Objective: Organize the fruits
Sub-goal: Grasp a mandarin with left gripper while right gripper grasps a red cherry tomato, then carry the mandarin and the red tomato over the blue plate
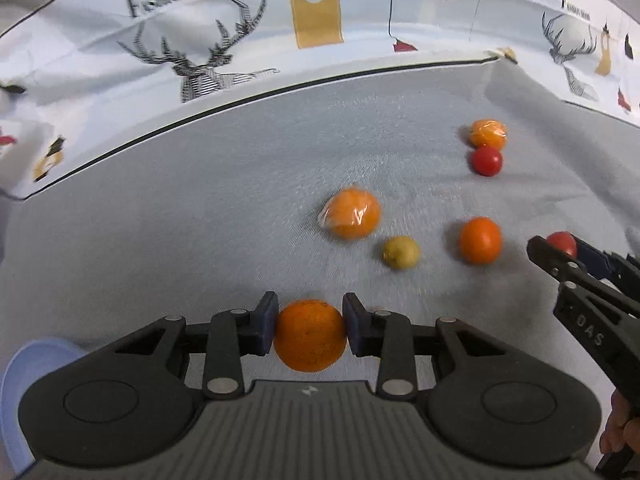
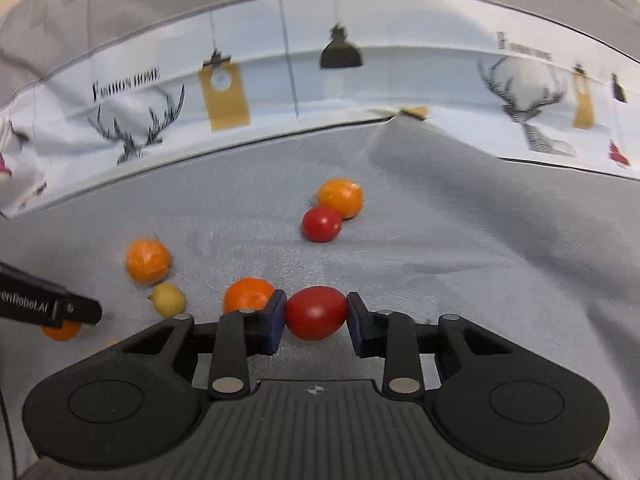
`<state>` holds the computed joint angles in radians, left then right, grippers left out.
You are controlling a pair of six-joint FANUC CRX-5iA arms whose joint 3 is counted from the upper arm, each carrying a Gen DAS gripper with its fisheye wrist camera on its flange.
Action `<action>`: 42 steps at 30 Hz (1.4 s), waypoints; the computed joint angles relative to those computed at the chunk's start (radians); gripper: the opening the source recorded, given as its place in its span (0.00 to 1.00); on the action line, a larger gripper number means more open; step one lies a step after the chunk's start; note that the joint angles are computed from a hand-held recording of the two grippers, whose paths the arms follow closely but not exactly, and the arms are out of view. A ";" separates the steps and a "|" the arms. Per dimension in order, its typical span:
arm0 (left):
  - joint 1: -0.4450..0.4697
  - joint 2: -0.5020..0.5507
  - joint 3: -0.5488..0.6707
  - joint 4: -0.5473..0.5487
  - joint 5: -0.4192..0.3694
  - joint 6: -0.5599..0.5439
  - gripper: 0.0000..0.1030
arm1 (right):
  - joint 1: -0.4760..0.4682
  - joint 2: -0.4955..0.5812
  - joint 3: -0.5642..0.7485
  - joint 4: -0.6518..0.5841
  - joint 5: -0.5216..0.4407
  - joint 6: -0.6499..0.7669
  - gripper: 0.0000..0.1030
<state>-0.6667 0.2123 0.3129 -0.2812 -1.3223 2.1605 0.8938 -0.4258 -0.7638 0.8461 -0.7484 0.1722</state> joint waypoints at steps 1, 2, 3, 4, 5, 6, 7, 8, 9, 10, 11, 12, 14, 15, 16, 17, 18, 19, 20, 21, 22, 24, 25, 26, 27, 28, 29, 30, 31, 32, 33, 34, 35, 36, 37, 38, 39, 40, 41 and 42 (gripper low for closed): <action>-0.004 -0.021 -0.007 -0.001 -0.008 0.010 0.38 | 0.021 -0.023 -0.002 -0.004 -0.024 -0.013 0.33; -0.010 -0.040 -0.012 -0.005 -0.018 0.021 0.38 | 0.049 -0.047 -0.002 -0.005 -0.055 -0.030 0.33; -0.019 -0.054 -0.012 -0.011 -0.032 0.032 0.38 | 0.080 -0.069 0.000 -0.007 -0.091 -0.043 0.33; -0.030 -0.075 -0.013 -0.022 -0.053 0.045 0.38 | 0.116 -0.090 0.004 -0.008 -0.131 -0.058 0.33; -0.038 -0.094 -0.015 -0.028 -0.069 0.055 0.38 | 0.157 -0.111 0.009 -0.007 -0.174 -0.079 0.33; -0.045 -0.116 -0.021 -0.032 -0.083 0.063 0.38 | 0.207 -0.137 0.015 -0.010 -0.223 -0.104 0.33; -0.055 -0.142 -0.026 -0.039 -0.101 0.074 0.38 | 0.247 -0.154 0.024 -0.014 -0.259 -0.120 0.33; -0.068 -0.169 -0.031 -0.048 -0.122 0.085 0.38 | 0.301 -0.176 0.033 -0.015 -0.304 -0.143 0.33; -0.080 -0.196 -0.038 -0.056 -0.140 0.097 0.38 | 0.361 -0.195 0.040 -0.012 -0.352 -0.166 0.33; -0.094 -0.229 -0.048 -0.064 -0.160 0.113 0.38 | 0.433 -0.215 0.050 -0.005 -0.406 -0.196 0.33; -0.110 -0.265 -0.059 -0.072 -0.185 0.131 0.38 | 0.490 -0.224 0.060 0.003 -0.446 -0.218 0.33; -0.127 -0.297 -0.066 -0.083 -0.211 0.147 0.38 | 0.555 -0.233 0.070 0.012 -0.490 -0.240 0.33; -0.178 -0.360 -0.079 -0.121 -0.270 0.194 0.38 | 0.686 -0.240 0.094 0.036 -0.573 -0.291 0.33; -0.206 -0.387 -0.083 -0.140 -0.303 0.218 0.38 | 0.739 -0.237 0.107 0.043 -0.606 -0.311 0.33; -0.231 -0.410 -0.085 -0.156 -0.335 0.240 0.38 | 0.798 -0.230 0.124 0.050 -0.640 -0.335 0.33; -0.264 -0.438 -0.090 -0.175 -0.373 0.274 0.38 | 0.846 -0.222 0.139 0.055 -0.663 -0.353 0.33; -0.290 -0.462 -0.096 -0.188 -0.400 0.300 0.38 | 0.892 -0.214 0.154 0.058 -0.679 -0.369 0.33; -0.326 -0.488 -0.101 -0.207 -0.435 0.334 0.38 | 0.929 -0.204 0.170 0.060 -0.692 -0.380 0.33; -0.362 -0.508 -0.103 -0.227 -0.467 0.365 0.38 | 0.966 -0.190 0.188 0.060 -0.709 -0.385 0.33; -0.393 -0.521 -0.104 -0.244 -0.496 0.392 0.38 | 1.004 -0.174 0.206 0.062 -0.721 -0.386 0.33; -0.442 -0.538 -0.105 -0.273 -0.532 0.432 0.38 | 1.036 -0.158 0.221 0.066 -0.733 -0.389 0.33; -0.525 -0.562 -0.105 -0.323 -0.590 0.492 0.38 | 1.093 -0.127 0.251 0.072 -0.759 -0.396 0.33; -0.577 -0.570 -0.102 -0.352 -0.624 0.526 0.38 | 1.119 -0.110 0.266 0.074 -0.770 -0.400 0.33; -0.615 -0.578 -0.101 -0.373 -0.648 0.553 0.38 | 1.142 -0.094 0.280 0.074 -0.780 -0.404 0.33; -0.650 -0.585 -0.102 -0.389 -0.668 0.579 0.38 | 1.165 -0.081 0.293 0.072 -0.788 -0.407 0.33; -0.687 -0.591 -0.103 -0.403 -0.688 0.605 0.38 | 1.184 -0.067 0.305 0.071 -0.794 -0.408 0.33; -0.722 -0.595 -0.102 -0.417 -0.706 0.631 0.38 | 1.201 -0.052 0.317 0.069 -0.799 -0.408 0.33; -0.744 -0.599 -0.104 -0.425 -0.716 0.647 0.38 | 1.214 -0.042 0.326 0.067 -0.803 -0.406 0.33; -0.770 -0.602 -0.105 -0.435 -0.727 0.664 0.38 | 1.227 -0.029 0.337 0.065 -0.806 -0.403 0.33; -0.793 -0.607 -0.105 -0.443 -0.737 0.681 0.38 | 1.236 -0.018 0.346 0.062 -0.813 -0.395 0.33; -0.813 -0.611 -0.105 -0.451 -0.745 0.696 0.38 | 1.245 -0.006 0.357 0.059 -0.817 -0.387 0.33; -0.825 -0.617 -0.108 -0.455 -0.747 0.707 0.38 | 1.252 0.003 0.366 0.057 -0.820 -0.379 0.33; -0.832 -0.623 -0.111 -0.457 -0.747 0.717 0.38 | 1.257 0.011 0.373 0.056 -0.824 -0.373 0.33; -0.837 -0.627 -0.113 -0.460 -0.746 0.725 0.38 | 1.259 0.018 0.379 0.056 -0.827 -0.366 0.33; -0.843 -0.630 -0.113 -0.465 -0.747 0.731 0.38 | 1.259 0.026 0.388 0.056 -0.831 -0.355 0.33; -0.857 -0.631 -0.112 -0.475 -0.753 0.738 0.38 | 1.260 0.032 0.393 0.057 -0.834 -0.351 0.33; -0.864 -0.630 -0.111 -0.483 -0.757 0.743 0.38 | 1.258 0.036 0.397 0.057 -0.835 -0.346 0.33; -0.873 -0.631 -0.109 -0.490 -0.762 0.747 0.38 | 1.259 0.040 0.401 0.058 -0.838 -0.342 0.33; -0.874 -0.633 -0.110 -0.493 -0.762 0.747 0.38 | 1.258 0.044 0.406 0.057 -0.841 -0.339 0.33; -0.878 -0.635 -0.110 -0.497 -0.763 0.750 0.38 | 1.255 0.044 0.406 0.056 -0.839 -0.335 0.33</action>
<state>-1.5450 -0.4222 0.2027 -0.7781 -2.0849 2.9104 2.1488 -0.3821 -0.3579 0.9020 -1.5874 -0.1624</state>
